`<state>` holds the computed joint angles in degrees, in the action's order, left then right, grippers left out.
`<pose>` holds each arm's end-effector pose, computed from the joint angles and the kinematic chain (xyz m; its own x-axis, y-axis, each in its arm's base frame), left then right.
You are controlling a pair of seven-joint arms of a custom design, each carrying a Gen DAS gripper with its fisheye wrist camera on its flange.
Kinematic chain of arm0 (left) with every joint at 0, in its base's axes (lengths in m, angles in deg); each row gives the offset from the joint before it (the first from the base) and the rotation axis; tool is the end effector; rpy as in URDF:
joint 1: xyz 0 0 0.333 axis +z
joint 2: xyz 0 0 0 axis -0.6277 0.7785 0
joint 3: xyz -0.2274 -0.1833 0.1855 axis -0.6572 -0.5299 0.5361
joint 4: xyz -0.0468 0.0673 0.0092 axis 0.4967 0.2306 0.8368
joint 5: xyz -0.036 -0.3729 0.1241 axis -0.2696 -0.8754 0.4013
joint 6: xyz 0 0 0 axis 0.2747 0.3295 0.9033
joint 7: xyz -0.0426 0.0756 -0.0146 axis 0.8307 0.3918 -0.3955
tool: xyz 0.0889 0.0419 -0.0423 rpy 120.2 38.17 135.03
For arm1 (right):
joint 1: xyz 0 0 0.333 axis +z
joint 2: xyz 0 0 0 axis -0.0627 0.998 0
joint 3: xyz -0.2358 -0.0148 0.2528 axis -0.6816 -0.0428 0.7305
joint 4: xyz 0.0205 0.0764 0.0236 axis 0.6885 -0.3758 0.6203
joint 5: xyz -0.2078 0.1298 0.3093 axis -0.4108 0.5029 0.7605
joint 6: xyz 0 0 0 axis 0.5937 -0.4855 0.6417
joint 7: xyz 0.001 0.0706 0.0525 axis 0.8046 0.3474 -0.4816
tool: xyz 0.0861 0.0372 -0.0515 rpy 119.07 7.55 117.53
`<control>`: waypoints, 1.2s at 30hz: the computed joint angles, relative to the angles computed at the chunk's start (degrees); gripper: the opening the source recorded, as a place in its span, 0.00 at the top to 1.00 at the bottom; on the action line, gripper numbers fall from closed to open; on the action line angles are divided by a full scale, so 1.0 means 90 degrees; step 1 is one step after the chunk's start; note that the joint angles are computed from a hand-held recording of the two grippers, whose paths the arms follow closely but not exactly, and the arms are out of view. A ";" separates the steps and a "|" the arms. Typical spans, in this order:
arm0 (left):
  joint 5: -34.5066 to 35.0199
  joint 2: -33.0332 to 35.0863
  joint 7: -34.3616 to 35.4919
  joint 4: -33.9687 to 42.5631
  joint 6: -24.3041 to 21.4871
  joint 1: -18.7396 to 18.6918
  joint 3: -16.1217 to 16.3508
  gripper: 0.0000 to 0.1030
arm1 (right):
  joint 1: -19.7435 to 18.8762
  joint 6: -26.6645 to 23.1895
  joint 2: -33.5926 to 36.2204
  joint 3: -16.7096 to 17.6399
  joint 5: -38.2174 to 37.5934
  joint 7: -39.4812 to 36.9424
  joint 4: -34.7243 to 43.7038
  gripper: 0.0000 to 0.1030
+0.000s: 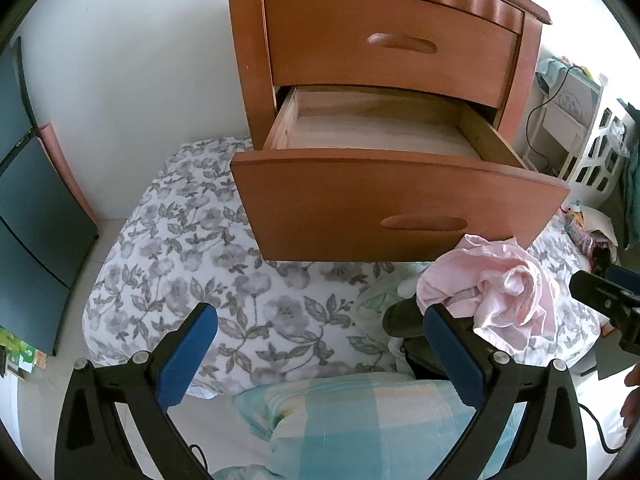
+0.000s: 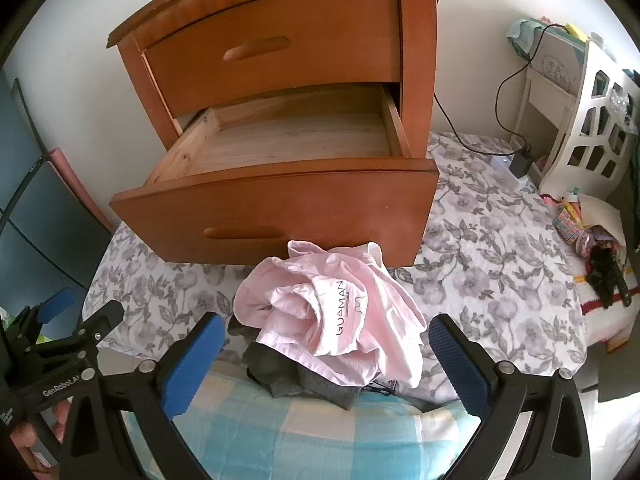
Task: Organize soft objects
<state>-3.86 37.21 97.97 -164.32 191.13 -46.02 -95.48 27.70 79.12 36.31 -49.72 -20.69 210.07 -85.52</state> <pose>0.4453 -0.1801 0.5695 -0.0703 -0.9975 -0.0076 -0.8048 0.0612 -0.5904 0.3756 0.4037 0.5381 -0.0317 -0.9941 -0.1040 -0.8337 0.0837 -0.5458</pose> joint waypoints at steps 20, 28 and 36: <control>0.0363 0.0047 -0.0381 0.0083 -0.0219 0.0089 -0.0066 0.00 | 0.0012 -0.0025 -0.0010 0.0000 0.0006 -0.0003 -0.0002 0.00; 0.0404 0.0068 -0.0442 0.0089 -0.0253 0.0093 -0.0060 0.00 | 0.0025 -0.0092 0.0018 -0.0002 0.0072 -0.0029 0.0026 0.00; 0.0397 0.0077 -0.0440 0.0094 -0.0255 0.0083 -0.0046 0.00 | 0.0056 -0.0165 0.0080 -0.0014 0.0066 0.0020 0.0087 0.00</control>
<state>-0.28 37.91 94.01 -163.47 188.84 -45.27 -95.90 28.20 77.63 37.03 -49.84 -20.10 210.25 -84.74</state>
